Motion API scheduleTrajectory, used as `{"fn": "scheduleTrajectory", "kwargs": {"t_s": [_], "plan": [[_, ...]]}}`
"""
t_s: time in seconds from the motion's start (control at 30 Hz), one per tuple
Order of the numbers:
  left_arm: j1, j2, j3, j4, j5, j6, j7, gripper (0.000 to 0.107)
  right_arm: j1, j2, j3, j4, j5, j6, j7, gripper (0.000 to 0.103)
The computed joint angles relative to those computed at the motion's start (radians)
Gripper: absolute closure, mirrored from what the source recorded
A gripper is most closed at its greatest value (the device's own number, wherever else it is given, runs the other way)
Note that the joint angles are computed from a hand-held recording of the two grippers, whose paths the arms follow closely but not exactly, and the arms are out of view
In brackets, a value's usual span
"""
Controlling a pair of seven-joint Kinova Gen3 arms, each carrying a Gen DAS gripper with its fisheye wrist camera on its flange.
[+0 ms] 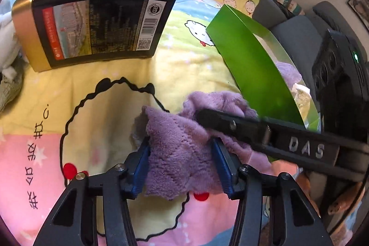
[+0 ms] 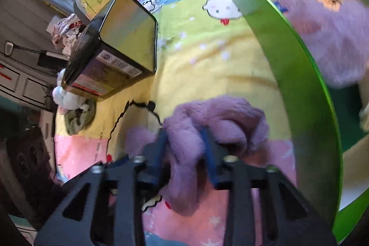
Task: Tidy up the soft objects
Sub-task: 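Lift and carry the purple towel with the right gripper over the box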
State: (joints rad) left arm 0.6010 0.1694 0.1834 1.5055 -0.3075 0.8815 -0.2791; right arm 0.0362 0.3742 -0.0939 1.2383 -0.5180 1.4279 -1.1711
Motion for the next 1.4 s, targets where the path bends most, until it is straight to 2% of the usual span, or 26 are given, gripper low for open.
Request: {"fn": "scheduleTrajectory", "kwargs": {"t_s": [0.17,0.23,0.3,0.37,0.5,0.73,0.87,0.97,1.03,1.17,1.4], "plan": [[0.035,0.025,0.003,-0.045,-0.052,0.066,-0.021,0.065,0.028,-0.021,0.0,0.048,-0.054,-0.009,0.021,0.089],[0.032,0.016,0.006,-0.051,-0.045,0.058,-0.051,0.079,0.043,-0.025,0.0,0.055,-0.085,-0.005,0.028,0.089],[0.04,0.017,0.006,-0.076,-0.059,0.074,-0.064,0.08,0.053,-0.038,0.001,0.059,-0.108,-0.008,0.038,0.089],[0.073,0.019,-0.002,-0.109,-0.119,0.096,-0.058,0.08,0.067,-0.059,0.005,0.057,-0.139,-0.019,0.047,0.089],[0.071,0.008,0.003,-0.15,-0.155,0.069,-0.081,0.08,0.102,-0.095,0.019,0.03,-0.205,-0.035,0.057,0.09],[0.086,0.084,-0.017,-0.349,-0.185,0.089,-0.235,0.08,0.143,-0.136,0.049,-0.024,-0.27,-0.127,0.06,0.089],[0.076,0.13,-0.039,-0.429,-0.139,0.038,-0.322,0.08,0.176,-0.118,0.057,-0.075,-0.295,-0.157,0.043,0.089],[0.047,0.165,-0.046,-0.48,-0.064,0.006,-0.402,0.08,0.194,-0.107,0.054,-0.093,-0.3,-0.186,0.026,0.09],[0.028,0.2,-0.046,-0.529,-0.006,0.007,-0.455,0.08,0.196,-0.097,0.055,-0.105,-0.281,-0.208,0.003,0.09],[0.03,0.268,-0.073,-0.607,0.049,0.017,-0.513,0.08,0.207,-0.068,0.046,-0.123,-0.258,-0.233,-0.026,0.09],[0.019,0.357,-0.105,-0.701,0.13,0.063,-0.55,0.08,0.214,0.013,0.02,-0.181,-0.215,-0.23,-0.085,0.09]]}}
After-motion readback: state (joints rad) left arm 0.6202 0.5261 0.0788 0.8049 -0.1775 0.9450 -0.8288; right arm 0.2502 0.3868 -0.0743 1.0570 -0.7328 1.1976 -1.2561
